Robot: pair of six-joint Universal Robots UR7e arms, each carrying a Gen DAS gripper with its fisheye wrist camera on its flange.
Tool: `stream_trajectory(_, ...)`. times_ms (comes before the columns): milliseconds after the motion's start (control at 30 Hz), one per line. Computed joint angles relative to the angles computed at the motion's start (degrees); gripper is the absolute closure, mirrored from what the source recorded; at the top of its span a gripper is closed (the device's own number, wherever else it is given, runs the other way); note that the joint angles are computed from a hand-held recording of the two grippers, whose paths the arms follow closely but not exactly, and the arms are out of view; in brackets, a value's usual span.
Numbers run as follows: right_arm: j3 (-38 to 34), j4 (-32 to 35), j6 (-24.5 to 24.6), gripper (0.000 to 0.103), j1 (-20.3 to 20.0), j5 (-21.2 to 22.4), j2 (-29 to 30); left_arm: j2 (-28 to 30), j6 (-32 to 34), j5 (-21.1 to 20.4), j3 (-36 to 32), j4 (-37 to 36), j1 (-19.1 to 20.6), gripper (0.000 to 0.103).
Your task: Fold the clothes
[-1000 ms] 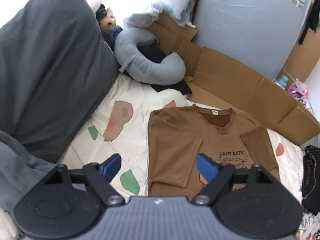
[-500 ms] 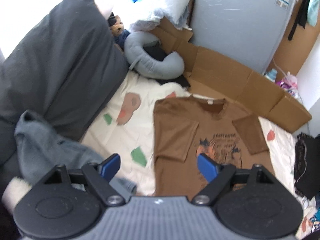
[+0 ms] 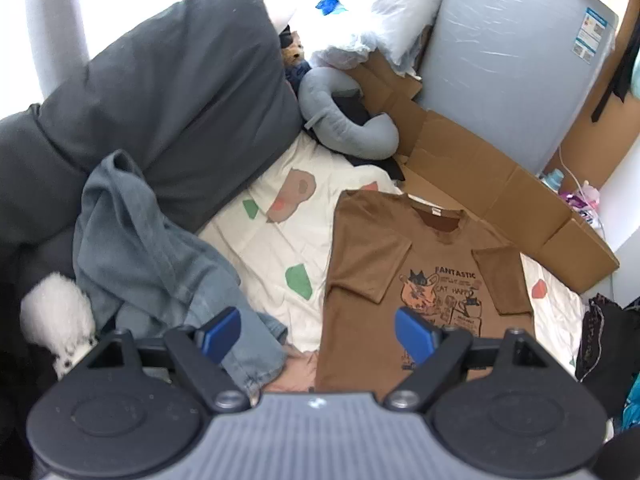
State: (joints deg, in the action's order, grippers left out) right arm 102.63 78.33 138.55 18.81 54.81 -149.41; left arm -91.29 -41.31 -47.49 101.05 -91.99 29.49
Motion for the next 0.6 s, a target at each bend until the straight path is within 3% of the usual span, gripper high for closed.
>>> stream_trajectory(200, 6.5, -9.4, 12.4, 0.034, 16.1, 14.0, -1.7, -4.3, 0.7, -3.8, 6.4, -4.8, -1.0, 0.017)
stream_trajectory(500, 14.8, -16.4, 19.1, 0.034, 32.0, 30.3, -3.1, -9.7, -0.8, -6.3, 15.6, -7.8, -2.1, 0.017)
stream_trajectory(600, 18.0, -20.1, 22.6, 0.034, 39.5, 37.4, -2.2, -11.1, -2.3, -7.3, 18.1, -7.1, -2.0, 0.017)
